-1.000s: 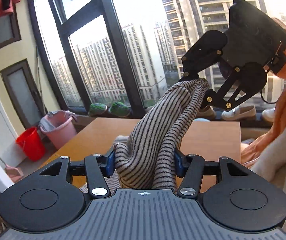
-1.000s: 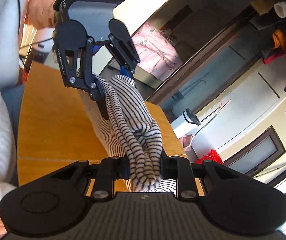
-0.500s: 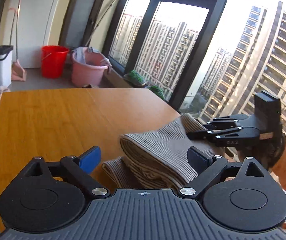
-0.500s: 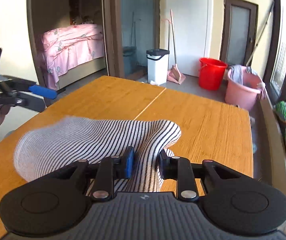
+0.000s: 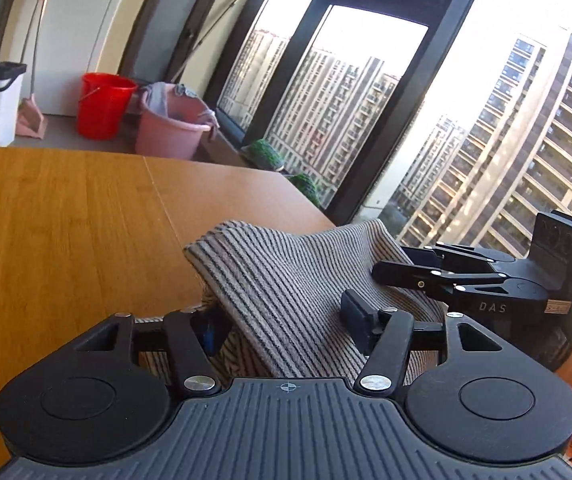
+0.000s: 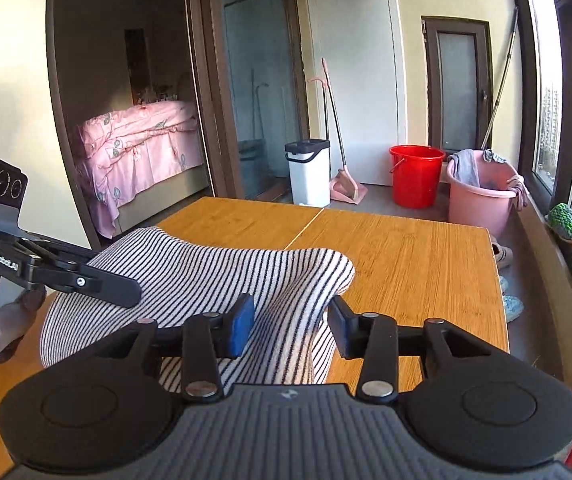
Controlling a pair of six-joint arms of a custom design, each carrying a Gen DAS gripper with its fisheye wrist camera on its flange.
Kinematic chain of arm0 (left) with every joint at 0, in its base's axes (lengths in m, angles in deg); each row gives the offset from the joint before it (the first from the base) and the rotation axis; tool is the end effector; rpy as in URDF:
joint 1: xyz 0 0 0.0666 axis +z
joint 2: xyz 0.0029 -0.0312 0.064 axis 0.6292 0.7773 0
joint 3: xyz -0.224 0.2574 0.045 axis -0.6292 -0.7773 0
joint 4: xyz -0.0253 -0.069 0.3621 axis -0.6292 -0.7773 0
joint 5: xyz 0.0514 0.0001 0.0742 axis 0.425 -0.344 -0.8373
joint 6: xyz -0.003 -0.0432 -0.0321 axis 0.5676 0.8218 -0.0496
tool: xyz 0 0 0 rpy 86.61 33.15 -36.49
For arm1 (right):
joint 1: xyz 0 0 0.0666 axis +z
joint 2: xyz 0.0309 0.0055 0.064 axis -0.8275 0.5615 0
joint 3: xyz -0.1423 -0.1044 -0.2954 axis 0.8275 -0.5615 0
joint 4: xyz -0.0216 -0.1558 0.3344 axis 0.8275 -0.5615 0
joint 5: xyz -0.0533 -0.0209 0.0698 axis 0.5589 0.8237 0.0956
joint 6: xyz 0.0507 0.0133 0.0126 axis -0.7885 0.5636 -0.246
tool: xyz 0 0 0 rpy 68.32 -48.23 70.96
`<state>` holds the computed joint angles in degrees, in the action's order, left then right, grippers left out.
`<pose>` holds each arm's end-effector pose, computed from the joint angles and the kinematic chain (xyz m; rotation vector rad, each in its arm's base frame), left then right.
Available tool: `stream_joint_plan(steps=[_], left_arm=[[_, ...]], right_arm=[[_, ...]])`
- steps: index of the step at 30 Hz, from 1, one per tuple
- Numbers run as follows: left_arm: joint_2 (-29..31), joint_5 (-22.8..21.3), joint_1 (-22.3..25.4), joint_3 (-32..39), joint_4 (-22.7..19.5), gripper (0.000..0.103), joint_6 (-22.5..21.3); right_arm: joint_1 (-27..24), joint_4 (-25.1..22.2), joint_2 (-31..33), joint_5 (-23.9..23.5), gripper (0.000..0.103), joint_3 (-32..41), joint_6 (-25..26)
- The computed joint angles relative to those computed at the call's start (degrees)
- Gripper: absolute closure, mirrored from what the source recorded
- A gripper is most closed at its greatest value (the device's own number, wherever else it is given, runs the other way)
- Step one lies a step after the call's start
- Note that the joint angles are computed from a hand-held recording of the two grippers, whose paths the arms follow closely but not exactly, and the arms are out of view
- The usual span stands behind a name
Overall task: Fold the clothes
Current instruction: 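Lift the gripped sweater end with both grippers and fold it over the bundle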
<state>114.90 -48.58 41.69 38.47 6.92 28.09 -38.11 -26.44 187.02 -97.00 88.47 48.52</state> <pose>0.6447 0.0089 0.4173 0.2202 2.1388 -0.7090 0.6324 0.2151 0.4403 -0.6135 1.9989 0.5344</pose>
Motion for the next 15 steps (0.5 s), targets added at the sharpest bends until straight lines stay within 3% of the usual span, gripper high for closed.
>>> stream_joint_plan(steps=[7, 10, 13, 15], left_arm=[[-1.55, -1.75, 0.15, -1.96, 0.67, 0.055, 0.15], [-5.34, 0.4, 0.77, -7.56, 4.83, 0.063, 1.57], [-11.9, 4.79, 1.83, -16.17, 8.4, 0.063, -2.74], [-15.68, 4.67, 2.36, -21.16, 9.83, 0.063, -5.96]], right_arm=[[0.0, 1.16, -0.22, -0.63, 0.059, -1.12, -3.57], [0.33, -0.98, -0.74, -2.59, 0.082, -0.54, -2.46], [0.99, -2.08, -3.94, -6.62, 0.084, -2.99, 1.44], [1.62, -2.48, -7.04, -7.62, 0.084, -6.26, 4.84]])
